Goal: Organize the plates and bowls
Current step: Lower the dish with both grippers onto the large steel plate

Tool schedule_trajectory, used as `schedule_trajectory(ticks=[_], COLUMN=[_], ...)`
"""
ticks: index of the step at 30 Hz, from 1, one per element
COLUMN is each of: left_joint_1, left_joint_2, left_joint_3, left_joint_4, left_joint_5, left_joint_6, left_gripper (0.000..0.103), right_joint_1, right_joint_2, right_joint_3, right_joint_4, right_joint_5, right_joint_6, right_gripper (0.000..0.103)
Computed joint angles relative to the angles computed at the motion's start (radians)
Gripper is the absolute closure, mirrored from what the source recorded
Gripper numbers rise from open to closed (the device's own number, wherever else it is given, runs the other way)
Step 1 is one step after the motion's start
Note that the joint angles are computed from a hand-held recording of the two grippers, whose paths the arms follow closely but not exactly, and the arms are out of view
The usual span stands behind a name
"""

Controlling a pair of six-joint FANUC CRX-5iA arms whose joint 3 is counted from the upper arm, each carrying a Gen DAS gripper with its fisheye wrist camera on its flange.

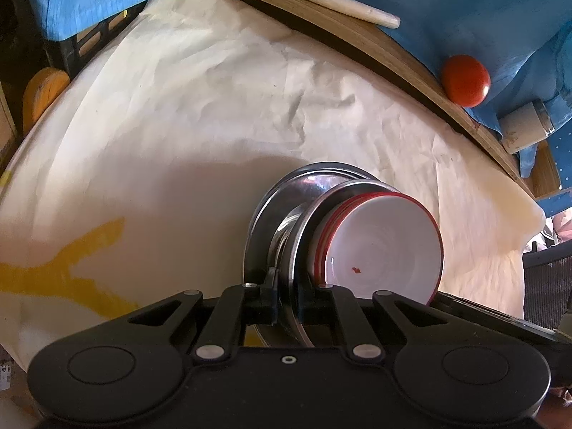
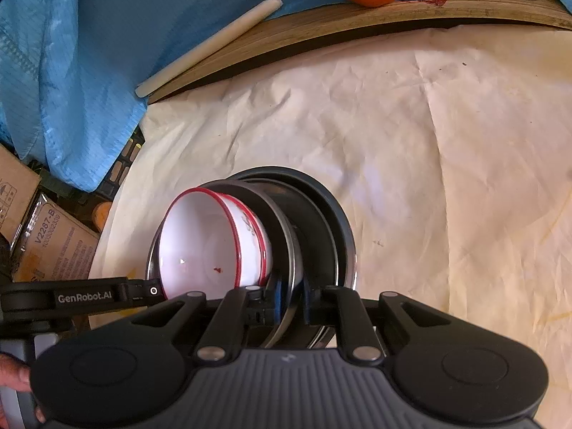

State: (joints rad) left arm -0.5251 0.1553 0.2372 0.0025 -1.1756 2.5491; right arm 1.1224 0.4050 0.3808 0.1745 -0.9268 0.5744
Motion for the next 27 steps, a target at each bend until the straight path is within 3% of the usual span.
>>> schedule_trajectory(ticks=[27], left_joint_1=[-0.015], left_joint_2=[-0.006], left_joint_3=[0.007], left_joint_4=[-0.039], left_joint_5=[-0.006], left_joint_6=[0.029], left_gripper=[0.093], right_joint_1=[0.015], right_joint_2=[-0.007], right_joint_3=[-0.023], right_joint_4=[0.069], right_joint_5=[-0.004], right_joint_6=[-0.028], right_gripper=[0.088])
